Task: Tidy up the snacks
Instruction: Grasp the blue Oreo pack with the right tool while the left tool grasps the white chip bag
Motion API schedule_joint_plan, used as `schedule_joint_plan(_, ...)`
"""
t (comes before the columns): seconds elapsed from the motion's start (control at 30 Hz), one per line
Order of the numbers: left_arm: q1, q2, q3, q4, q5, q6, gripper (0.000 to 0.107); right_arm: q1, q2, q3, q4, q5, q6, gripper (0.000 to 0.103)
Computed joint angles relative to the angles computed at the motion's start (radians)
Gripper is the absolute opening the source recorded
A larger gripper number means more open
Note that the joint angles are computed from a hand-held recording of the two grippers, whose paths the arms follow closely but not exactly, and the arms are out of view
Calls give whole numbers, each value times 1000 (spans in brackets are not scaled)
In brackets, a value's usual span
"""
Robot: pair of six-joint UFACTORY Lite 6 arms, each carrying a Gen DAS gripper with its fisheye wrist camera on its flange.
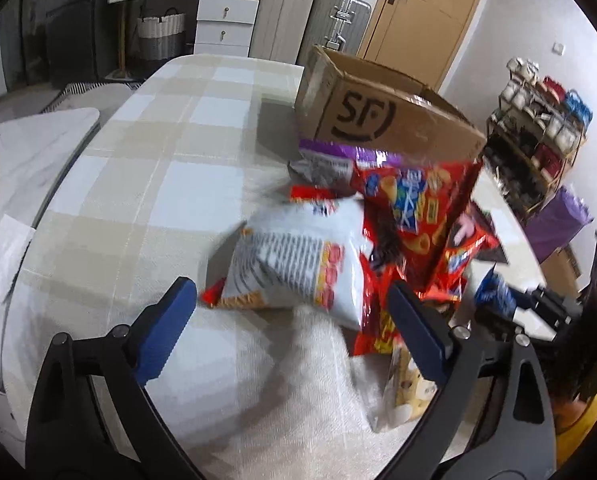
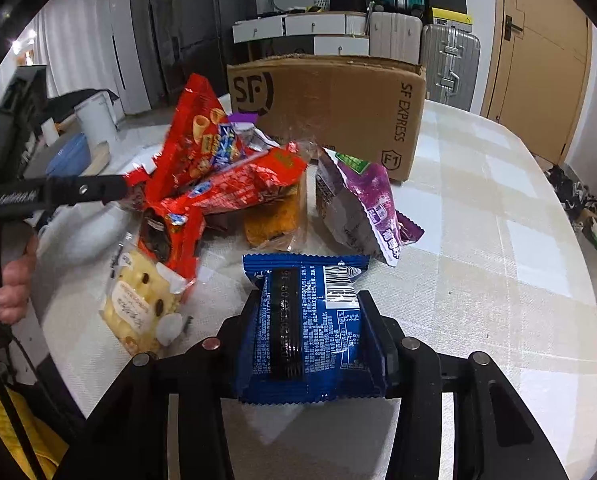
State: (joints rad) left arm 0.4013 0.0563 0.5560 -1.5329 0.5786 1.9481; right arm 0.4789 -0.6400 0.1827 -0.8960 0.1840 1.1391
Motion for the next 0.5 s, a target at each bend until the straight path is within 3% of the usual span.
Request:
schedule_joint_plan(0.07,-7,42,46,0,-3,-12,95,13,-31,-6,92,13,-84,46)
schedule_joint_plan(0.23,-24,196,203,111,33,-145,94,67,-56,-10,48,34,3,46)
schedule_joint_plan(0.4,-18,316,299,187,128,-205,71,69,-94,-20,134,41,-70,46)
schedule_joint_plan(0.5,-28,342,315,167,129,-189,66,33,-69,-19,152,4,-111,46)
